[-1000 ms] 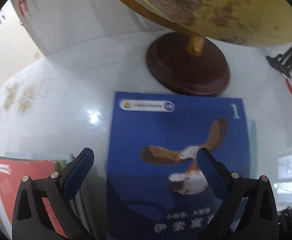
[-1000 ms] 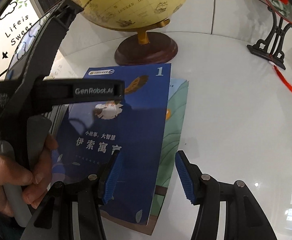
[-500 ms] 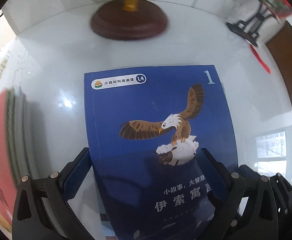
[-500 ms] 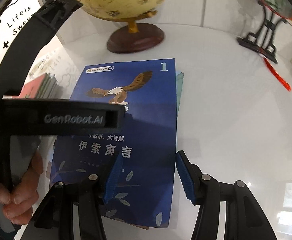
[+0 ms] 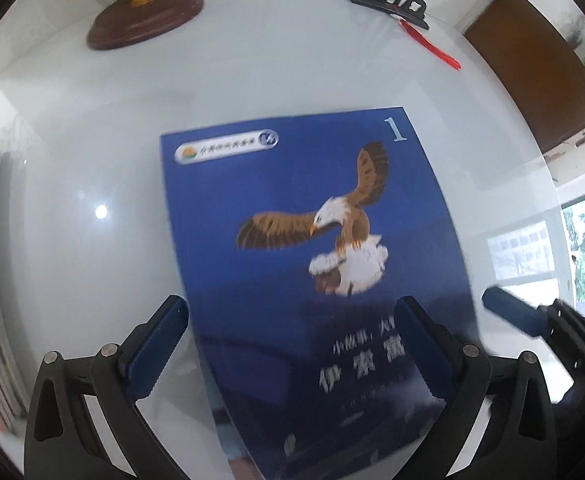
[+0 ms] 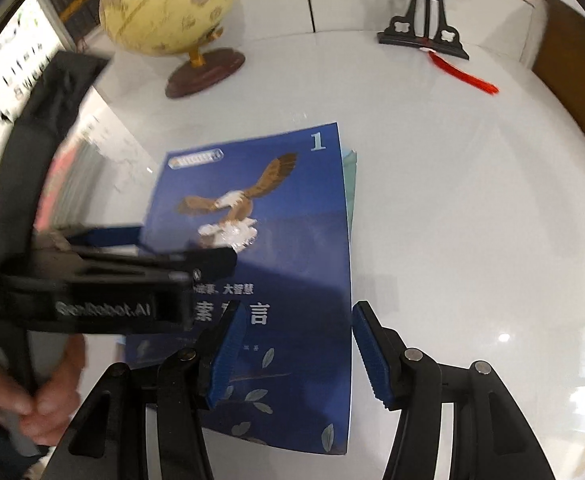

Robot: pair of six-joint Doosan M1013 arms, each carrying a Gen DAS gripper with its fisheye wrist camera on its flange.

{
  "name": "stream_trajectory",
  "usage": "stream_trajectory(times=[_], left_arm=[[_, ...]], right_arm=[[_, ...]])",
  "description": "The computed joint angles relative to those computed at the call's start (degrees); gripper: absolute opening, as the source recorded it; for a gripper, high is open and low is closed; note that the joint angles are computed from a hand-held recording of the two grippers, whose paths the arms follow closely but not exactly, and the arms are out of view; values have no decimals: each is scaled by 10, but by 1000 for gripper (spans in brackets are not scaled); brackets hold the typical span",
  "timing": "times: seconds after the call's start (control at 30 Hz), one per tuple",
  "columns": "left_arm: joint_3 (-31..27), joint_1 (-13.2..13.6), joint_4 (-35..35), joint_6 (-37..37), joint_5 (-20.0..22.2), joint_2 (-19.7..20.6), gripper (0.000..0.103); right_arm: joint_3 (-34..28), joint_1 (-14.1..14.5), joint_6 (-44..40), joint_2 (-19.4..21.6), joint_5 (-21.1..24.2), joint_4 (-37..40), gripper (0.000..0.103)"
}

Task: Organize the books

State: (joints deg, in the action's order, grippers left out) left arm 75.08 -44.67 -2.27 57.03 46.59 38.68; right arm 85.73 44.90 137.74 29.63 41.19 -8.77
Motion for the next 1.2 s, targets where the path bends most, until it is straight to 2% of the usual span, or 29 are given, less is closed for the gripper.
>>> stream_trajectory(times=[0.13, 0.2, 0.27, 0.33, 0.43, 0.53, 0.57, 0.67, 0.77, 0.93, 1.2], left_arm=[[25, -5, 34, -74, -2, -17, 102], [32, -4, 40, -97, 1, -21, 102], [31, -4, 49, -111, 6, -19, 102], [36, -3, 54, -127, 3, -22, 102], [43, -2, 57, -150, -4, -26, 102], [56, -1, 55, -161, -11, -35, 102], [57, 0, 54, -166, -16, -35, 102], [59, -2, 59, -179, -22, -38, 102], [48, 0, 57, -180, -18, -32, 102], [42, 5, 41, -171, -15, -27, 102], [41, 6, 31, -167, -12, -26, 102]], right_arm=[[16, -9, -35, -6, -41, 24, 55], [13, -18, -92, -1, -59, 73, 55], [4, -23, -136, 7, -59, 105, 55], [-6, -18, -152, 12, -55, 101, 55], [-11, -24, -207, 15, -71, 163, 55], [-27, -20, -156, 20, -62, 76, 55], [-28, -26, -153, 21, -62, 74, 55], [-31, -43, -157, 27, -68, 85, 52], [-35, -62, -210, 36, -83, 150, 41], [-42, -74, -257, 47, -85, 209, 41], [-41, -78, -251, 47, -78, 209, 40]])
